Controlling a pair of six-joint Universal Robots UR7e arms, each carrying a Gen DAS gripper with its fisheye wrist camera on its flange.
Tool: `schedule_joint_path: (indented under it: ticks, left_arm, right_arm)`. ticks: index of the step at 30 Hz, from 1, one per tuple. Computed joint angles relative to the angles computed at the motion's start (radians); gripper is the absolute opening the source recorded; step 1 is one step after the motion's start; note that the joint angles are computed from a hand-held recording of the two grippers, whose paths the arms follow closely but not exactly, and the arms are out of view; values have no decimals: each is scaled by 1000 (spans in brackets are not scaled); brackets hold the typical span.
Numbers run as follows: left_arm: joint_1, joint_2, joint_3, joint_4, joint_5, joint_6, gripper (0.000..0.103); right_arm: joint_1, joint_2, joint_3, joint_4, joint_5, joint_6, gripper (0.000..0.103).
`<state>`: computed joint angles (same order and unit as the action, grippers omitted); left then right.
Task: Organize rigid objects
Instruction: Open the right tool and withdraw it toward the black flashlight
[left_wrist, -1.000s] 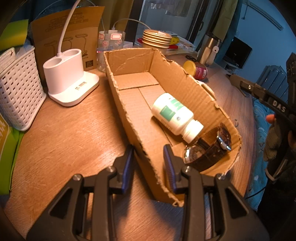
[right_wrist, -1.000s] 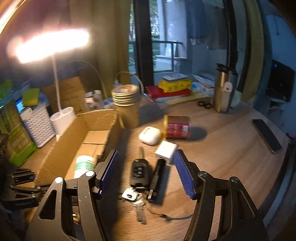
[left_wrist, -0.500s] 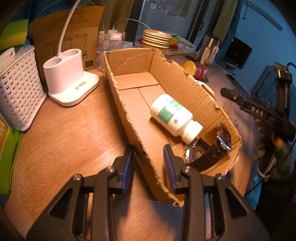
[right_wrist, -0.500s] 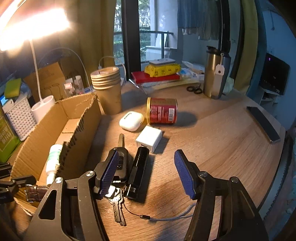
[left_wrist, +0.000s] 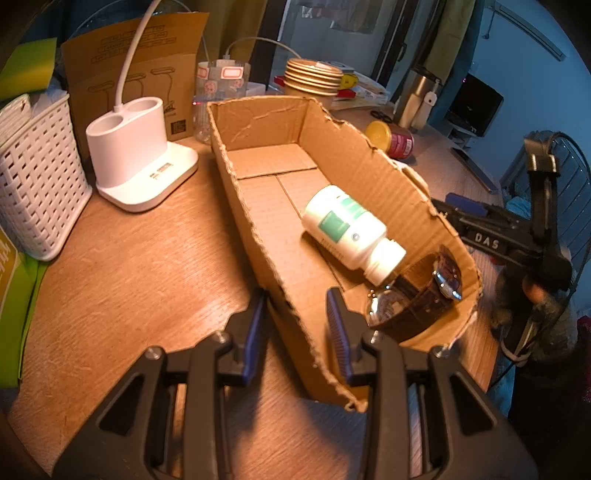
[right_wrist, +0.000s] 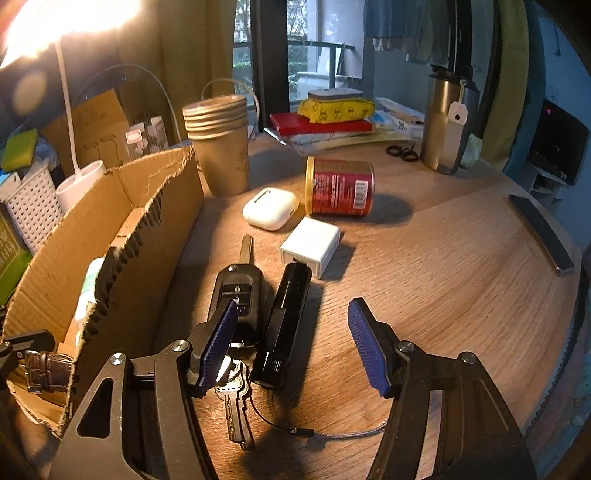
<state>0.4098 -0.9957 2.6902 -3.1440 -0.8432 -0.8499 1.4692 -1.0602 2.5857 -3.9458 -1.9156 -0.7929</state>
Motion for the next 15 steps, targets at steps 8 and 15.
schedule_joint_path:
  ticks: [8, 15]
  left_arm:
    - [0, 1, 0, -1, 0, 0, 35]
    - [0, 1, 0, -1, 0, 0, 35]
  right_arm:
    - [-4, 7, -3, -13, -5, 12, 66]
    - [-15, 0, -8, -8, -24, 42, 66]
